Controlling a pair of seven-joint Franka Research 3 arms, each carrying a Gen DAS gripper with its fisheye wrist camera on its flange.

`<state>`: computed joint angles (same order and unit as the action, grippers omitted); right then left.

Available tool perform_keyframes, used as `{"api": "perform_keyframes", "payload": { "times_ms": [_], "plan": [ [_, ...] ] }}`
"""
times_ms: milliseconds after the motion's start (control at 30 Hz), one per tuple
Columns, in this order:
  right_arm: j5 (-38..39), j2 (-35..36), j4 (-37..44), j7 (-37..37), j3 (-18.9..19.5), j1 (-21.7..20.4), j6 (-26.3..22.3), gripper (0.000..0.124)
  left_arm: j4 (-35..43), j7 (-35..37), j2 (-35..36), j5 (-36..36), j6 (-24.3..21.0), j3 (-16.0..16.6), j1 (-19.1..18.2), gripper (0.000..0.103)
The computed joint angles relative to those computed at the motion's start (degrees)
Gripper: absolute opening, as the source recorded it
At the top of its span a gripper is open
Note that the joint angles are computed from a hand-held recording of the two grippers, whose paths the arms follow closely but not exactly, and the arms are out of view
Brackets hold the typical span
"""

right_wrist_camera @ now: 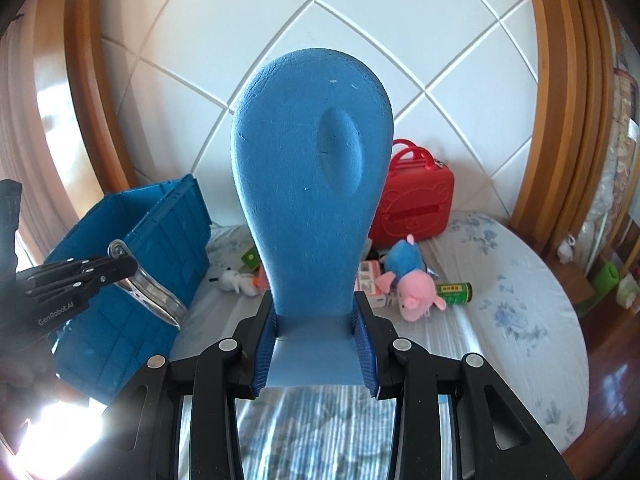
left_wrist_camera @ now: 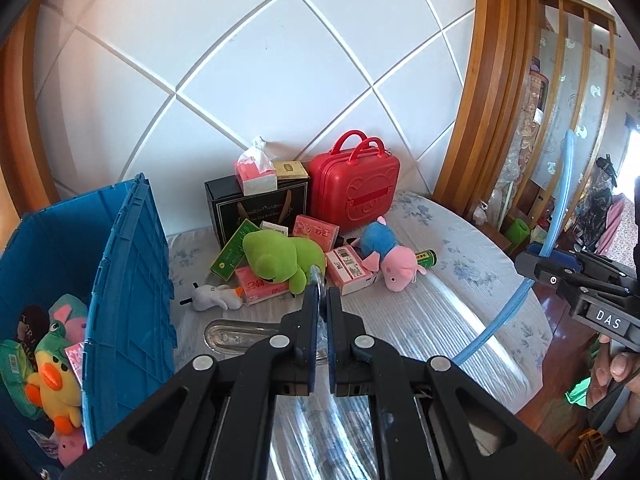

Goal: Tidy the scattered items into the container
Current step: 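Carry the blue foam toy with the right gripper over the blue crate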

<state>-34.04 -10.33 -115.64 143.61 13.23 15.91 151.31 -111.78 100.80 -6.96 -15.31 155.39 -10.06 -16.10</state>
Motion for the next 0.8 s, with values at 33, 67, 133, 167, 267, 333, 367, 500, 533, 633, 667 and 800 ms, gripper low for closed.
{"api": "perform_keyframes", "payload": {
  "times_ms": [33,67,133,167,267,333,367,500,533,633,667,800],
  "plan": [
    [-0.5,0.2,0.6,0.6,0.4,0.1,-0.4,0.035,-0.1,0.9,-0.5,-0.7,0.0,0.3,0.0,0.004],
    [-1.0,0.2,1.2,1.2,0.7,0.2,-0.7,0.035,-0.3,1.8,-1.0,-1.6,0.0,0.8,-0.1,0.004],
    [-2.2,0.5,2.5,2.4,1.3,0.6,-1.7,0.035,-0.5,3.5,-1.8,-3.1,0.0,1.5,-0.1,0.004],
    [-2.8,0.8,3.3,2.9,1.5,0.8,-2.2,0.035,-0.6,4.4,-2.3,-3.9,0.0,2.0,-0.1,0.004],
    [-4.9,2.0,5.8,4.4,1.9,1.8,-3.6,0.035,-0.9,6.4,-3.4,-5.6,0.2,3.2,0.0,0.004],
    [-5.8,3.2,7.7,5.0,1.8,2.8,-4.5,0.035,-1.1,8.2,-4.0,-7.3,0.4,4.2,0.0,0.004],
    [-6.3,3.8,8.6,5.2,1.7,3.5,-5.0,0.035,-1.2,9.3,-4.3,-8.4,0.4,4.8,0.0,0.004],
    [-8.4,7.2,13.4,5.6,1.0,6.3,-6.8,0.035,-1.9,12.3,-5.4,-11.3,0.4,6.6,0.6,0.004],
    [-8.9,8.1,14.7,5.7,0.7,7.2,-7.2,0.035,-2.0,12.8,-5.6,-11.8,0.4,7.0,0.9,0.004],
    [-9.8,11.7,19.6,4.7,-0.3,10.1,-8.6,0.035,-2.4,13.9,-6.2,-12.8,0.4,8.2,1.9,0.004],
    [-10.0,13.1,21.5,4.2,-0.7,11.1,-8.9,0.035,-2.5,14.3,-6.2,-13.3,0.2,8.6,2.3,0.004],
    [-10.0,18.6,28.9,2.0,-2.5,14.9,-9.6,0.035,-2.9,15.7,-6.9,-14.3,0.1,10.3,4.1,0.004]
  ]
}}
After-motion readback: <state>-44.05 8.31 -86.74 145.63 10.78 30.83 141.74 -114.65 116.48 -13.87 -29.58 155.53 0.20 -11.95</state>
